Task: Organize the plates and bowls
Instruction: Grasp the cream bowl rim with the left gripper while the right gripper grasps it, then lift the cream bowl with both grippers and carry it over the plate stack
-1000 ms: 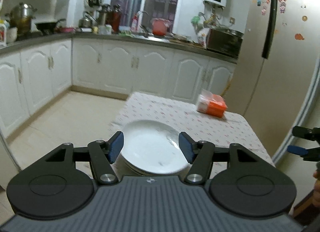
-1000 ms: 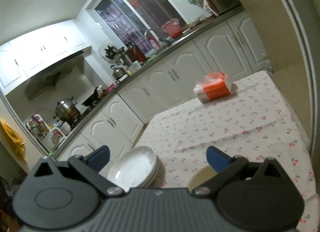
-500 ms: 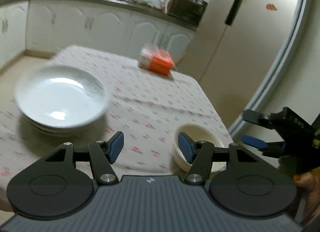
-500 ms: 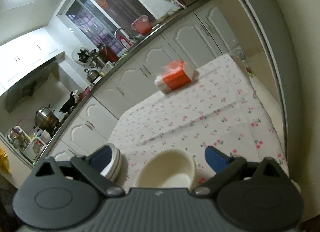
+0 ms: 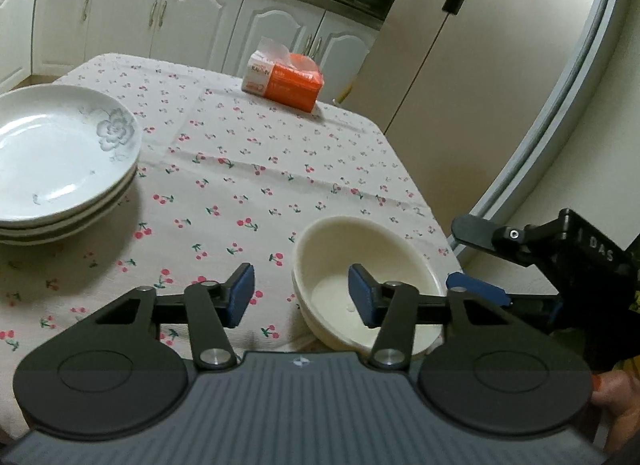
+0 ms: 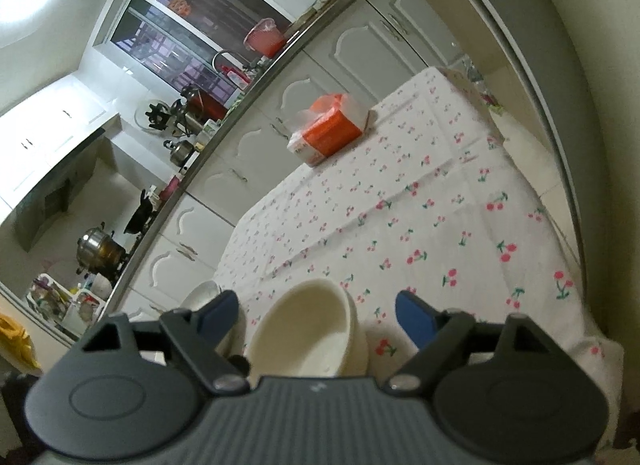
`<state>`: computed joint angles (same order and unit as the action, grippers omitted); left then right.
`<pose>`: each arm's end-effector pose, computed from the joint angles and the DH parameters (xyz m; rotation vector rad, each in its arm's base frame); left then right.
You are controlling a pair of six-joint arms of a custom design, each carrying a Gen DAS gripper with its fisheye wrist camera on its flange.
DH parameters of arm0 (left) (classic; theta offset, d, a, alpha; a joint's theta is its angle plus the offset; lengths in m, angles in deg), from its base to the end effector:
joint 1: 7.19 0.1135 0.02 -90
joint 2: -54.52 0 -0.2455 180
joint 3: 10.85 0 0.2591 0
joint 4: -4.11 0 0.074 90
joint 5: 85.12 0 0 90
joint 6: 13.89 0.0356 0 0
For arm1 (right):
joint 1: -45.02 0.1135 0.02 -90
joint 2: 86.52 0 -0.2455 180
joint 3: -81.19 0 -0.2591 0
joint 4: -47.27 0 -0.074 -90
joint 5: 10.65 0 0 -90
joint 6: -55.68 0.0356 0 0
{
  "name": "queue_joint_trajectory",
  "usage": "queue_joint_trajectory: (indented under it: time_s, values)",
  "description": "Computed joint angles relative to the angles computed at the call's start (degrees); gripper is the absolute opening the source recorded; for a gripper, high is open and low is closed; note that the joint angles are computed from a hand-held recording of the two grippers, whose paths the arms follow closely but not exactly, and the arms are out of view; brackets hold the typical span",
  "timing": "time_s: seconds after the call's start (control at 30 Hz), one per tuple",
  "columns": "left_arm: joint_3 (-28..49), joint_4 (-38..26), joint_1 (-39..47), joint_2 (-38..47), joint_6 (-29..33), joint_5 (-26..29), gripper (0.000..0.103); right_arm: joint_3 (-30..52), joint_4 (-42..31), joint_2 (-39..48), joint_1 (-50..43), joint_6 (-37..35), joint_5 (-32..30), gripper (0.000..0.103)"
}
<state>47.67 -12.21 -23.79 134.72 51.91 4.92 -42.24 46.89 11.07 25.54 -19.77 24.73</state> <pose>0.2926 -0.0873 0.1922 -0.1496 2.2575 -0.3854 0.3103 -0.0790 0.1242 0.1439 2.1152 1.0250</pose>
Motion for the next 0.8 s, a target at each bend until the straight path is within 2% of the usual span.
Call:
queue_joint_trajectory:
  time_s: [0.1,0.2,0.3,0.37,0.6,0.8]
  values:
    - [0.97,1.15,-0.91,2.73,-0.91,-0.81,0.049,0.8,-0.79,1.33,-0.23,1.03,-1.65,0.086]
    - [0.82,2.01,-0.88,3.56,-1.56,0.18,0.047,1.6,-1.34,2.32,-0.3,1.96,-3.45,0.086]
    - [1.91,2.5,0.02,5.99,-2.55,2.18,0.04,2.1,-2.3,2.44,0.22,1.97,-2.99,0.086]
    - [2.49,3.3,0.37,7.69,-2.53,2.87,0.04,2.4,-2.76,2.62,0.74,1.61,-2.41,0.086]
    - [2.91,6.01,1.21,10.9,-3.2,5.14,0.034,3.02,-5.79,2.92,2.3,-1.32,-0.15,0.074]
    - [1.95,7.36,2.29,11.24,-4.08,7.68,0.025,2.27,-7.16,1.5,4.19,-1.86,1.45,0.071]
